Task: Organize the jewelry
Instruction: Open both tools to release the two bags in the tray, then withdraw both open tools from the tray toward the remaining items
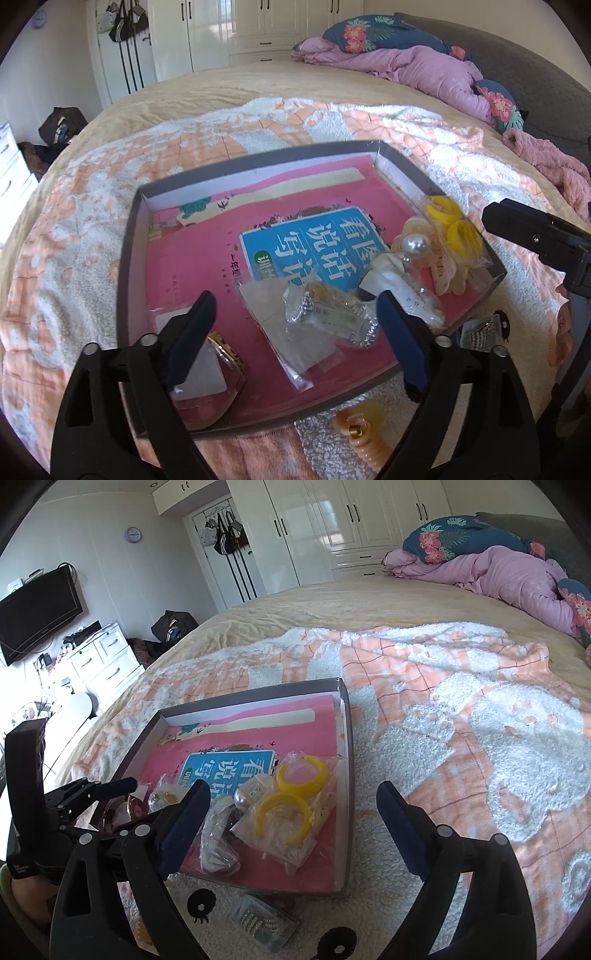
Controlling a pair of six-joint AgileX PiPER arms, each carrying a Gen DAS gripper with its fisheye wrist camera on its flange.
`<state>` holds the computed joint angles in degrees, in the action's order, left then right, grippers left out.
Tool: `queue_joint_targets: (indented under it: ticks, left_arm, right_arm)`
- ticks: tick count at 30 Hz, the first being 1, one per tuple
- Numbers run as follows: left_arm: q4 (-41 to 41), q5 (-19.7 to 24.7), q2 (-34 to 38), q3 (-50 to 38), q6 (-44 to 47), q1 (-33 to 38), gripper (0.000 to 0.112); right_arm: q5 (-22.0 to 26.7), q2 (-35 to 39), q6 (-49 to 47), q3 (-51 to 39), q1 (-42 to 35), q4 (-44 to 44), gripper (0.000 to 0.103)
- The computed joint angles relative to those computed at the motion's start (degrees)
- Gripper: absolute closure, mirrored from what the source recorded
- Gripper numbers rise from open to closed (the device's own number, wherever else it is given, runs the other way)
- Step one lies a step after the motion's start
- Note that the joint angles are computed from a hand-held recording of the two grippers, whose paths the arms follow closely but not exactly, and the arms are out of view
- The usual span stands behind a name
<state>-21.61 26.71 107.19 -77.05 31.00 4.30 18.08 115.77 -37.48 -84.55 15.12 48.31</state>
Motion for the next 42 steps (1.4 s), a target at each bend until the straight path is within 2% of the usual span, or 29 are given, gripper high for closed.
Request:
queue_joint_targets:
  ticks: [3,8,21,30,42]
  left_arm:
    - [0.57,0.26,-1.54,0.63,-0.98,0.18,0.019]
    - [2.37,0.44,-4.40,2.21,-3.48,0.25,0.019]
    - [6.97,-0.54,-12.30,6.57,-7.36,-0.37,0.019]
    - [4.87,-0.16,-18.31,9.91,-5.01,0.68,0.019]
    - [1.02,1.11,-24.84,13.92,-1.50,2.85,0.019]
  right_arm:
    - [-0.94,-1.31,-1.51,1.48,-0.01,1.47,0.010]
    - [-1.25,-3.45,-5.46,3.54,-0.43,6.08,0.008]
    - [-2.37,-10.60,-11.33,10.02,0.05,11.57,0.006]
    - [-3.49,-17.03,-17.19,15.21,1.33,16.37,0.005]
    - [-4.56,-23.49,-17.24,19.45,3.15,15.34,0.005]
